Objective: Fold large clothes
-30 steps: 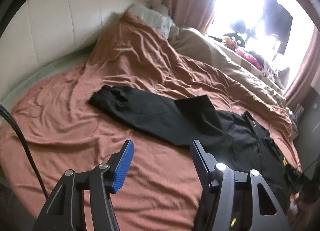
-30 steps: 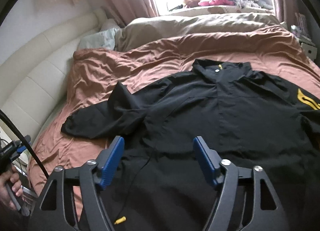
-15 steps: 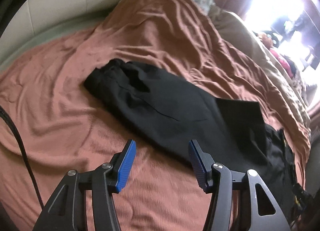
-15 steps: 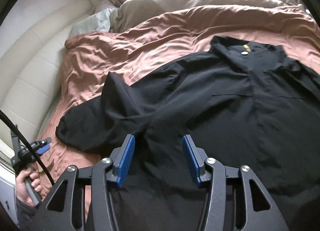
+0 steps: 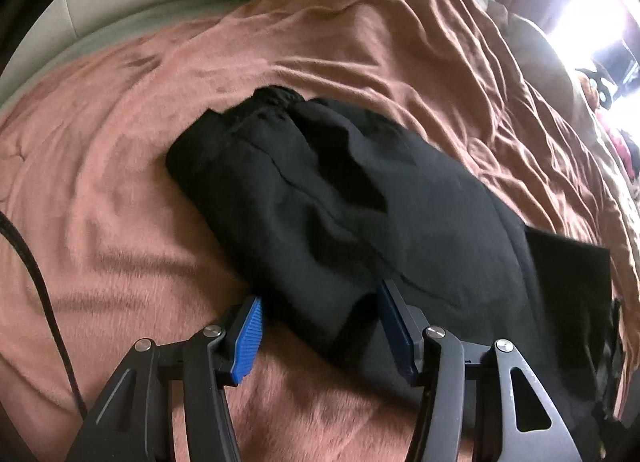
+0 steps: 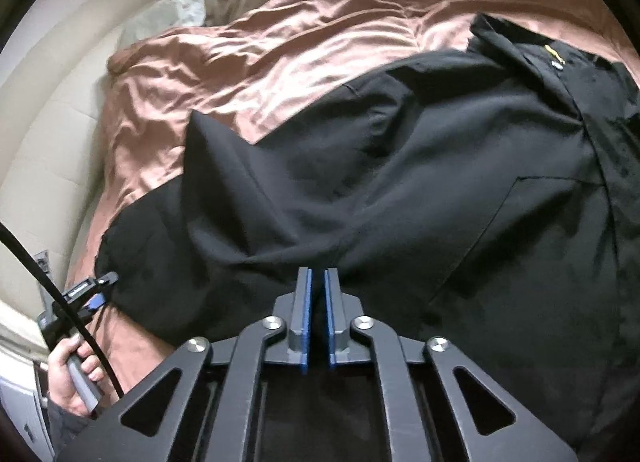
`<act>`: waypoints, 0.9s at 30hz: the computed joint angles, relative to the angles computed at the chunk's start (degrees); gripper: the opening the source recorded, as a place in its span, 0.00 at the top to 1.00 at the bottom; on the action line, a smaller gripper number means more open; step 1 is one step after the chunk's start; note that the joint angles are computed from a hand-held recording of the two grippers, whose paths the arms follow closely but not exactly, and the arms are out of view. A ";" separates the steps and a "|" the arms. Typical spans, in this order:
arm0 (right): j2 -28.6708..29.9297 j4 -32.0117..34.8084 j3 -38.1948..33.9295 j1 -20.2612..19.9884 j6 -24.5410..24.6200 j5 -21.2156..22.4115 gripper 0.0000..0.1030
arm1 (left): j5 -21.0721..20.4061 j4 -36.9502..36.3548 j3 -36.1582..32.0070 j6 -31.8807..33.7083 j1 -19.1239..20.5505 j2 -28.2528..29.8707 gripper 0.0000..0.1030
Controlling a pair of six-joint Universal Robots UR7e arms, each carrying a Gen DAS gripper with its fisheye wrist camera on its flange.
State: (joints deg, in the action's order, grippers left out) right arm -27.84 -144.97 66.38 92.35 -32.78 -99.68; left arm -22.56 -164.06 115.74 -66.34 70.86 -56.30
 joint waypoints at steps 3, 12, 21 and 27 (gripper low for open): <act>2.98 3.29 -3.64 -0.29 3.65 -1.59 0.98 | 1.49 1.22 -0.81 -0.91 0.40 -0.12 0.86; -0.17 1.72 -0.03 0.44 0.53 -1.52 0.96 | 5.59 -23.03 0.02 22.28 -7.14 0.69 0.98; -12.97 -13.39 17.01 -0.93 -4.48 -0.43 0.42 | 6.97 -31.45 -10.93 42.61 -15.96 5.69 0.98; -20.97 -15.66 24.02 -3.21 -4.99 1.27 0.42 | 5.15 -32.56 -21.44 53.92 -20.01 11.63 0.99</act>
State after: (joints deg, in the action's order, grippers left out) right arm -48.81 -160.63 90.40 89.14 -37.77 -98.41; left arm -17.41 -196.62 94.30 -12.42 50.85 -44.66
